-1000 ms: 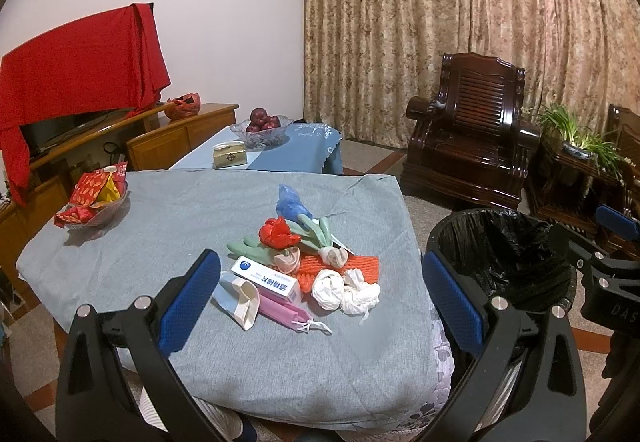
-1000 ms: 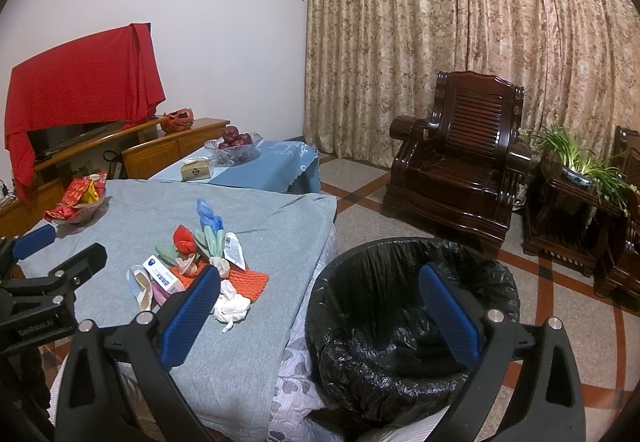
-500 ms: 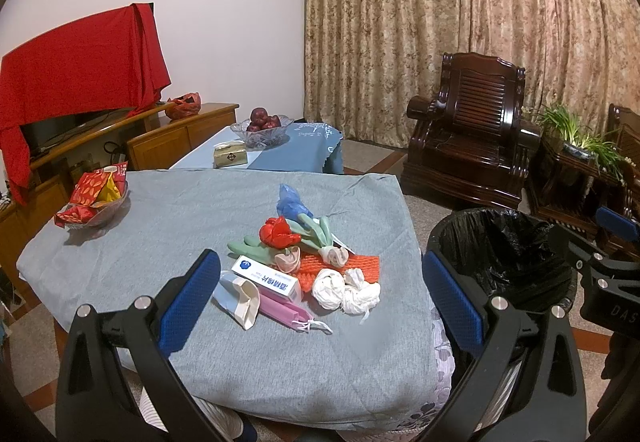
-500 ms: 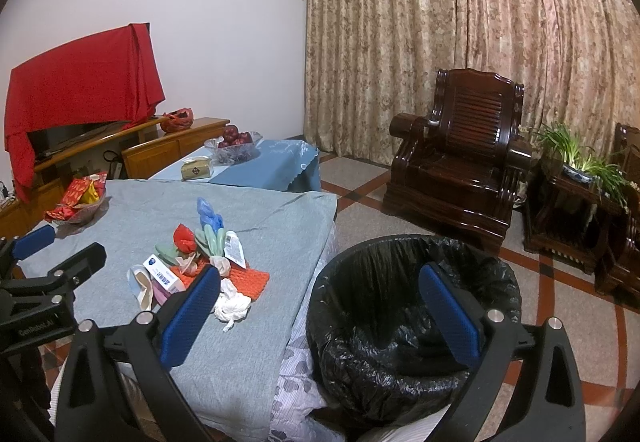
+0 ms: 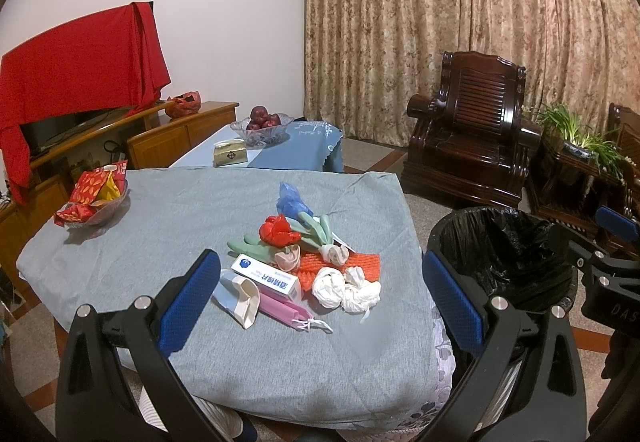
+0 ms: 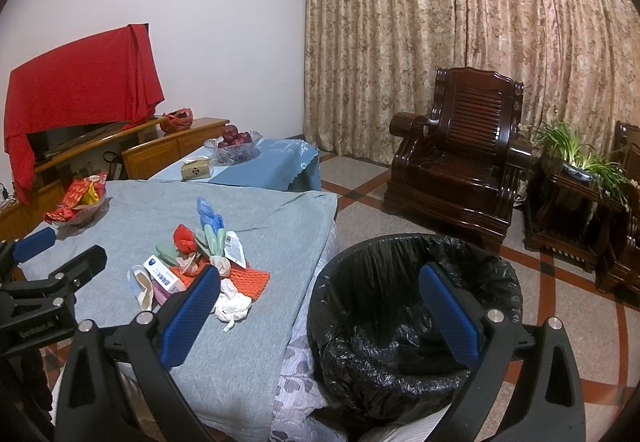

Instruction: Collect trash

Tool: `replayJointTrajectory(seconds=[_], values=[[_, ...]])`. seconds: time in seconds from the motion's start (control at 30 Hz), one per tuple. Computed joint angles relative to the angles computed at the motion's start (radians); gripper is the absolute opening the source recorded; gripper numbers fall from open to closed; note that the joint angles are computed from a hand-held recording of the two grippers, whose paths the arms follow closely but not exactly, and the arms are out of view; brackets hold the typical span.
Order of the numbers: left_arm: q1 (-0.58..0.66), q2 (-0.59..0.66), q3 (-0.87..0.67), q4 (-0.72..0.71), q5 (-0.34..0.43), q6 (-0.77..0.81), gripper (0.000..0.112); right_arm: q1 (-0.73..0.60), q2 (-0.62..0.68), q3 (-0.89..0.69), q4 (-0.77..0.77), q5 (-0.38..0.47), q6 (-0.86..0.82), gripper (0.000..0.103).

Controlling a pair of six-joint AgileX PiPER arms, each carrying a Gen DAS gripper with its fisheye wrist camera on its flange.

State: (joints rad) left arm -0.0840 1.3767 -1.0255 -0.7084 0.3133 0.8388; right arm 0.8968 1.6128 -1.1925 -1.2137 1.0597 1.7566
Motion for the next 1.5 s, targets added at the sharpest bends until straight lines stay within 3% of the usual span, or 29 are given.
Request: replayJointTrajectory(seconds=[0.43, 0.77, 0.93, 1.07, 1.2, 1.5], values=[[0.067, 0.055, -0.004, -0.187, 0.015, 0.212, 0.098, -0.007, 0.02, -0.021, 0.001, -0.019, -0.002, 0.097], [0.102, 0.123, -0.004, -0.3, -0.037, 0.324, 0.098, -0.074, 0.092, -0.056, -0.033, -0.147, 0.006, 0.097], [0.149, 0.21, -0.05, -0.338, -0.048, 0.374, 0.098, -0.124, 0.187, -0.127, -0.034, -0.246, -0.024, 0.097], [0.185, 0.276, -0.062, -0.544, -0.063, 0.603, 0.098, -0.155, 0.271, -0.188, -0.028, -0.325, -0.048, 0.097], [0.218, 0.357, -0.104, -0.576, -0.061, 0.64, 0.098, -0.192, 0.381, -0.291, 0.02, -0.4, -0.119, 0.097], [0.228, 0.495, -0.18, -0.627, -0.123, 0.72, 0.098, -0.247, 0.624, -0.54, 0.243, -0.457, -0.379, 0.087]])
